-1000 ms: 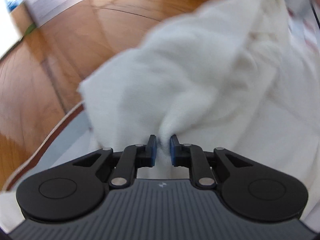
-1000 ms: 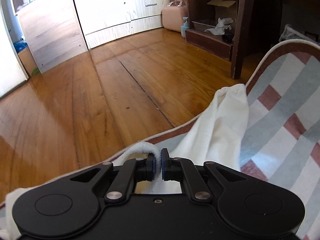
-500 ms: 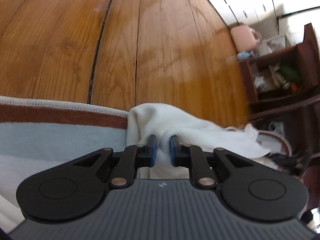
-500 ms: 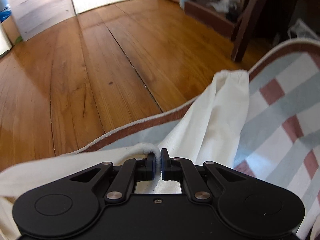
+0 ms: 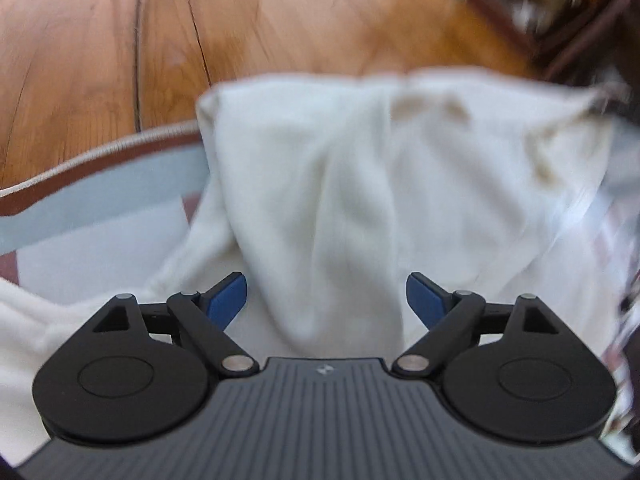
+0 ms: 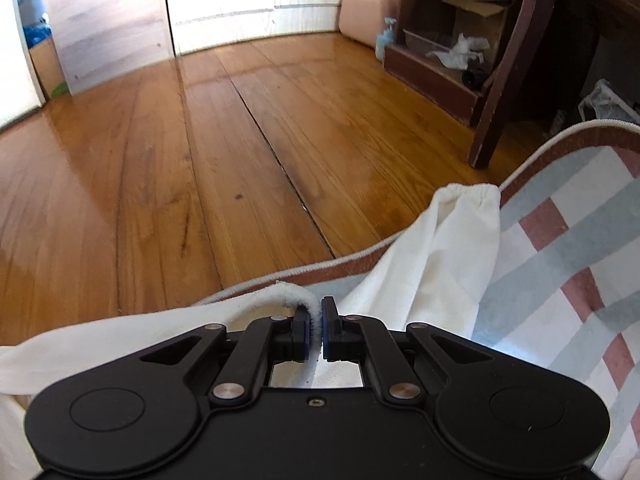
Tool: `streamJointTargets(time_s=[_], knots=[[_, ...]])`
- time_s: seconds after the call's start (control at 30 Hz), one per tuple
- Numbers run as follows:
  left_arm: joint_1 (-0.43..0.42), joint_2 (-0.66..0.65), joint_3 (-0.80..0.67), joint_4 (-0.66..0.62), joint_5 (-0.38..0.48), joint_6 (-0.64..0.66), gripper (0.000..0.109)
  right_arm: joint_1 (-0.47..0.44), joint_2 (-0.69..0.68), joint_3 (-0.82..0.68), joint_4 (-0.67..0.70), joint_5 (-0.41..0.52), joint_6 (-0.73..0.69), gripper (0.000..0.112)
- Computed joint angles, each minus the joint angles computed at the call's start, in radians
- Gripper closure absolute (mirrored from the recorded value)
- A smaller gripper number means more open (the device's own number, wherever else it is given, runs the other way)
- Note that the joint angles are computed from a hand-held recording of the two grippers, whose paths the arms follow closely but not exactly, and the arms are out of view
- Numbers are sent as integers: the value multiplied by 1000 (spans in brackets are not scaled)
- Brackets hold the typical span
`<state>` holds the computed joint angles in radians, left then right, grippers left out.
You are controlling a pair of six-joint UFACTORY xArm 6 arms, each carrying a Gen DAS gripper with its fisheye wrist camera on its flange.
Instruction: Fold clothes
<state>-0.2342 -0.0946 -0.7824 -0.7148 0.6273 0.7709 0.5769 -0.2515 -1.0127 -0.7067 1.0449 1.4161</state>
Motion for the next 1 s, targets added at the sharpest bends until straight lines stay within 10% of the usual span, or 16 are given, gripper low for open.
streamJointTargets(time_s=[0.07, 0.23, 0.43, 0.63, 1.0], knots=[[-40, -26, 56, 36, -107, 10, 25, 8, -24, 27, -41, -24, 45, 107], [-18, -11, 41, 148, -180, -123, 98, 50, -46, 50, -114, -1, 119, 107], [9, -10, -111, 298, -273, -130, 99, 31, -27, -75, 28, 51, -138, 108], [31, 241, -554, 364, -118, -238, 100, -107, 75, -291, 195, 6, -315, 108], [52, 660, -1033, 521, 38, -567, 99, -257, 365, -499, 105, -262, -122, 106]])
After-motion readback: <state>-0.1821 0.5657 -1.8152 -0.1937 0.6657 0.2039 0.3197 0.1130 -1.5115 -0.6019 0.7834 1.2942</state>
